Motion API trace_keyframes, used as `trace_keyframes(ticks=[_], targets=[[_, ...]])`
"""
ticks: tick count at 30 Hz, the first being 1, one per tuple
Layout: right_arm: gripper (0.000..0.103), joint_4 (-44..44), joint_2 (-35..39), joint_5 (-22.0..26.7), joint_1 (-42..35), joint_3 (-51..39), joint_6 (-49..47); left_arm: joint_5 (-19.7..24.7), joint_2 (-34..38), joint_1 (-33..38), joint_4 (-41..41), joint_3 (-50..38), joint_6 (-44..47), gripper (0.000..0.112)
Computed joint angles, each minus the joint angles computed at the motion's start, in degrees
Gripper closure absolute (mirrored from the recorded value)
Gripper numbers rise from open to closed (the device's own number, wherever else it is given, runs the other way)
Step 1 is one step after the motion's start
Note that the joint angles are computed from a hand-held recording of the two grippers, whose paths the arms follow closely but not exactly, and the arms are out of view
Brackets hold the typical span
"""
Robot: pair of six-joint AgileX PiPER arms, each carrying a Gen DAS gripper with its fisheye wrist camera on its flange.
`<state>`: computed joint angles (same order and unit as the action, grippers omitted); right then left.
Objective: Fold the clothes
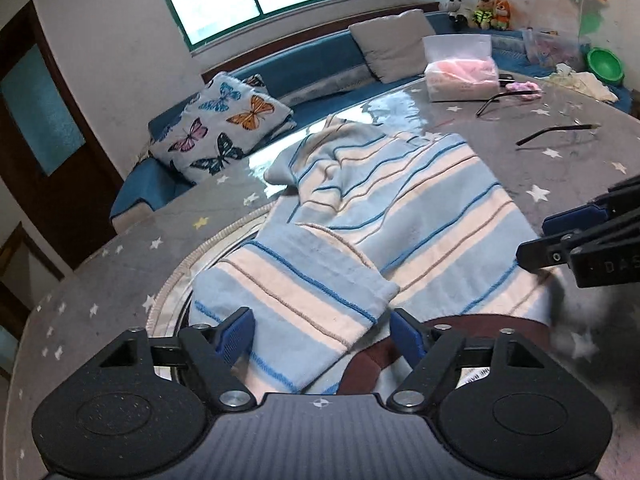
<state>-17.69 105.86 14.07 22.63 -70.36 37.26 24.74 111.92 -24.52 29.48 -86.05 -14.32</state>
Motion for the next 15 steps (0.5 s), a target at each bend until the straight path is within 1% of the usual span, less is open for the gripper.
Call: trace_keyframes(ticks=[2, 3, 4, 5, 6, 7, 8, 9, 10, 11, 13, 14, 15], targets=[[0.066, -1.43, 0.33, -0.37, 0.14, -0.22, 1.86, 0.74, 0.89, 0.72, -1.90, -1.36, 0.93, 0.049], [0.066, -1.34, 0.64, -0.23, 0.24, -0.63, 1.95, 0.95, 1.15, 1.19, -3.16, -1.80, 1.64, 0.059], [0.072, 0.64, 0.72, -0.25, 0.18, -0.83, 0.06, 0.94, 0.94, 1.72, -4.80, -1.74, 2.73, 0.069], [0.080, 4.90, 0.67, -0.51, 0.08, -0.89, -4.05, 0.89, 0.84, 2.13, -5.50, -1.69, 2.90, 0.074], [0.082, 7.16, 0.74, -0.66, 0.06, -0.89, -6.21, 0.67, 0.57, 2.47, -5.20, -1.35, 1.95, 0.085], [0.088, 7.13, 0.74, -0.61, 0.17, -0.89, -6.28, 0.56, 0.08, 2.94, -6.32, -1.07, 2.38, 0.094], [0.096, 5.90, 0.65, -0.69, 0.31, -0.73, -5.10, 0.51, -0.42, 3.82, -9.73, -0.98, 4.31, 0.097], [0.097, 6.09, 0.37, -1.12, 0.21, -0.34, -5.04, 0.82, -1.00, 5.06, -15.20, -1.11, 7.66, 0.105], [0.099, 6.26, -0.12, -1.66, 0.06, 0.25, -4.73, 0.98, -1.80, 6.22, -19.79, -0.95, 10.21, 0.107], [0.099, 6.21, -0.71, -2.04, -0.07, 0.85, -4.43, 0.61, -2.94, 7.21, -22.09, -0.20, 10.87, 0.107], [0.100, 5.44, -2.22, -2.96, -0.24, 2.34, -3.28, -0.49, -5.25, 8.81, -23.19, 1.70, 9.67, 0.108], [0.100, 5.31, -3.01, -3.19, -0.25, 2.95, -3.12, -0.31, -6.30, 9.73, -24.99, 2.18, 9.92, 0.108], [0.100, 4.85, -3.79, -3.31, -0.20, 3.51, -2.79, -0.33, -7.73, 11.19, -28.75, 3.09, 11.62, 0.108]])
